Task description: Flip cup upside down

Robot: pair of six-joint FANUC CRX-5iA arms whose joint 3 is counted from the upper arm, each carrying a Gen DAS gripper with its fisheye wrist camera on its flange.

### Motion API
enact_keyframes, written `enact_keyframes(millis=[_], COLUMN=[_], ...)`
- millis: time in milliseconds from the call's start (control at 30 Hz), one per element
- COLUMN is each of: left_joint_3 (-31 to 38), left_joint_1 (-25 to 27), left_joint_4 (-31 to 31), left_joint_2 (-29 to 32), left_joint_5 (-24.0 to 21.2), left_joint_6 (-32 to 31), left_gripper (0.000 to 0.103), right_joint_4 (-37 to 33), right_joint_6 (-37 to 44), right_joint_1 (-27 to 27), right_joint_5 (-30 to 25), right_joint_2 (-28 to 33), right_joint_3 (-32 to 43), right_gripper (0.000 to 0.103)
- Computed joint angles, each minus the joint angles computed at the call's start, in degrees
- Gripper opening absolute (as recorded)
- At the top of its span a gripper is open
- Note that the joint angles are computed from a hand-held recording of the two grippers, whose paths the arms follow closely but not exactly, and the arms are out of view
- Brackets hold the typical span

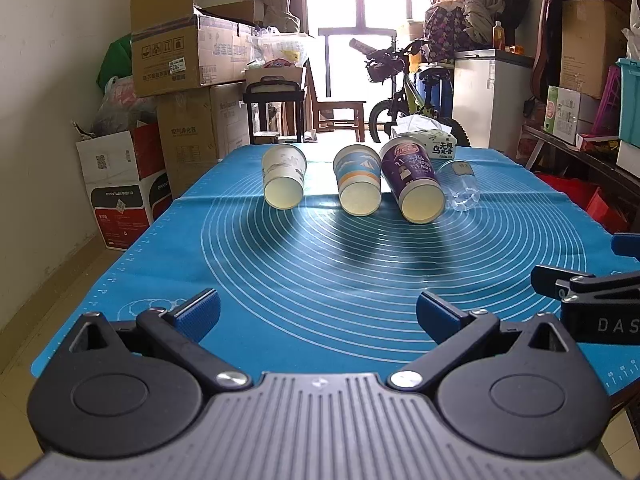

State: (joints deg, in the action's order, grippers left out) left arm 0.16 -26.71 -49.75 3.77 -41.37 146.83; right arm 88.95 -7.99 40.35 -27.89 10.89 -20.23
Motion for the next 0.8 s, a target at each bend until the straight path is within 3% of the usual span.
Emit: enact_keyframes(millis=[800], left_joint_3=[-0.1], left_joint_1=[0.0], left_joint_4=[0.1], left_joint_2=[0.1], left_joint_5=[0.5], left_joint_6=[-0.6], left_gripper=[0.103], right_joint_4=[0.2], right_joint_6=[-0.2], right_joint_1=[-0.1], right_joint_5=[0.2], right_joint_2=[0.0], right_joint_3=[-0.1], right_gripper=[0.103])
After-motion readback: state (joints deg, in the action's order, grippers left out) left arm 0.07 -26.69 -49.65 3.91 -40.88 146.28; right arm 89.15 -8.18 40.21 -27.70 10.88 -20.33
